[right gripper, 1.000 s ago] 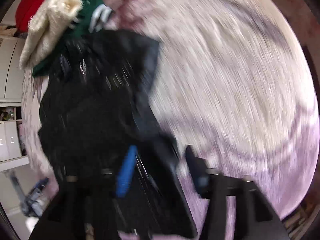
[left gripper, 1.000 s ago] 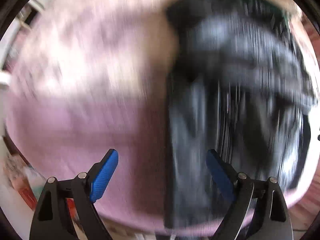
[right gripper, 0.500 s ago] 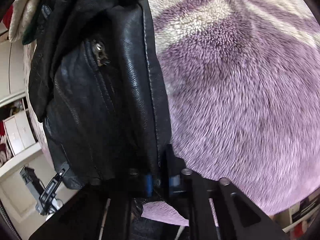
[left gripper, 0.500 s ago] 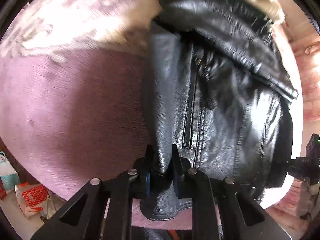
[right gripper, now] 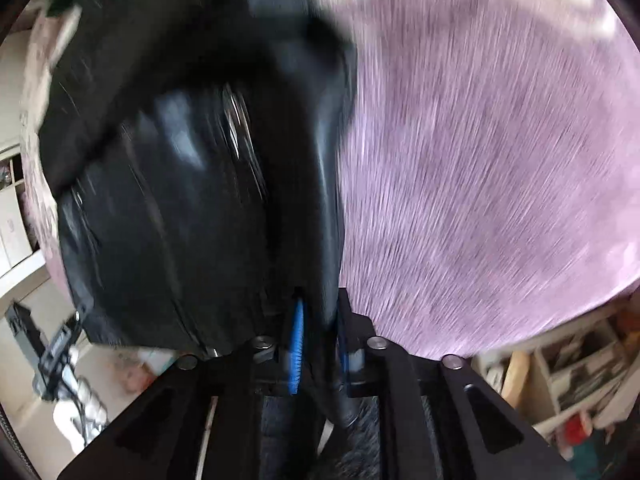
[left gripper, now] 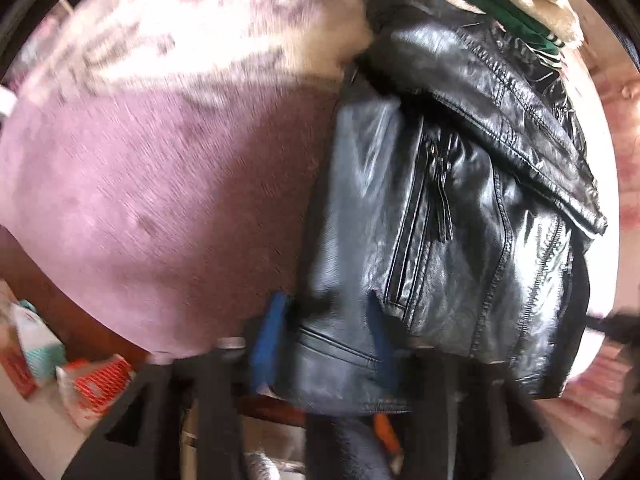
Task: Fold large clothes
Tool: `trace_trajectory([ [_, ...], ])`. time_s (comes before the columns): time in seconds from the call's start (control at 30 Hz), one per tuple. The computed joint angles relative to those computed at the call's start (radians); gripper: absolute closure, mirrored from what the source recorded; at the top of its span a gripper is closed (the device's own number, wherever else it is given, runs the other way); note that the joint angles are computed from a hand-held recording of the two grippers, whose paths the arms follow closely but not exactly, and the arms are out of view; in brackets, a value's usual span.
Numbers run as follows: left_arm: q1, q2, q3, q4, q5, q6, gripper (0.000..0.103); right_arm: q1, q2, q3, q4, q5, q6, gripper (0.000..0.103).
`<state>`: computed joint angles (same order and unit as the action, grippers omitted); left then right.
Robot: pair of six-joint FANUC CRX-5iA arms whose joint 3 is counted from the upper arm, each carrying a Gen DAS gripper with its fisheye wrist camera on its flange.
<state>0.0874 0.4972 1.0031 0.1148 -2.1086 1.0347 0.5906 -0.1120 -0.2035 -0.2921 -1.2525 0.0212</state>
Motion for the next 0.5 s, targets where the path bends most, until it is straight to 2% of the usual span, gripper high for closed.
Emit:
trace_trajectory([
  [0.03, -0.014, 0.002, -0.003, -0.012, 0.029, 0.004, 0.025, -0.002, -0.008, 0.0, 0.04, -0.004, -0.011, 0.043],
  [0.07, -0.024, -0.014, -0.017, -0.021, 0.056, 0.009, 0.022, -0.017, -0.005, 0.004, 0.069, -0.004, -0.004, 0.036],
  [0.1, -0.044, -0.035, -0.037, -0.045, 0.076, 0.017, 0.022, -0.034, 0.004, 0.008, 0.086, -0.008, 0.012, 0.033],
  [0.13, -0.079, -0.075, -0.095, -0.07, 0.109, 0.037, 0.022, -0.059, 0.019, 0.009, 0.084, -0.012, 0.04, 0.033],
  [0.2, -0.124, -0.106, -0.133, -0.099, 0.14, 0.06, 0.022, -0.096, 0.051, -0.003, 0.078, 0.016, 0.111, 0.033],
  [0.23, -0.151, -0.121, -0.147, -0.122, 0.158, 0.068, 0.022, -0.101, 0.072, 0.006, 0.082, -0.002, 0.146, 0.035],
  [0.27, -0.179, -0.137, -0.159, -0.143, 0.175, 0.081, 0.022, -0.106, 0.126, 0.041, 0.107, -0.04, 0.183, 0.042],
  [0.3, -0.198, -0.15, -0.169, -0.155, 0.184, 0.092, 0.022, -0.092, 0.144, 0.042, 0.149, -0.075, 0.182, 0.076],
  [0.33, -0.216, -0.163, -0.173, -0.172, 0.186, 0.099, 0.022, -0.1, 0.128, 0.013, 0.157, -0.07, 0.145, 0.079],
  [0.4, -0.282, -0.185, -0.18, -0.217, 0.193, 0.148, 0.022, -0.134, 0.022, -0.102, 0.115, 0.036, 0.049, 0.074],
  [0.43, -0.309, -0.196, -0.18, -0.241, 0.188, 0.167, 0.022, -0.158, -0.011, -0.131, 0.084, 0.053, 0.054, 0.074],
  [0.5, -0.392, -0.21, -0.164, -0.312, 0.153, 0.229, 0.022, -0.227, -0.016, -0.107, -0.013, 0.017, 0.21, 0.073],
])
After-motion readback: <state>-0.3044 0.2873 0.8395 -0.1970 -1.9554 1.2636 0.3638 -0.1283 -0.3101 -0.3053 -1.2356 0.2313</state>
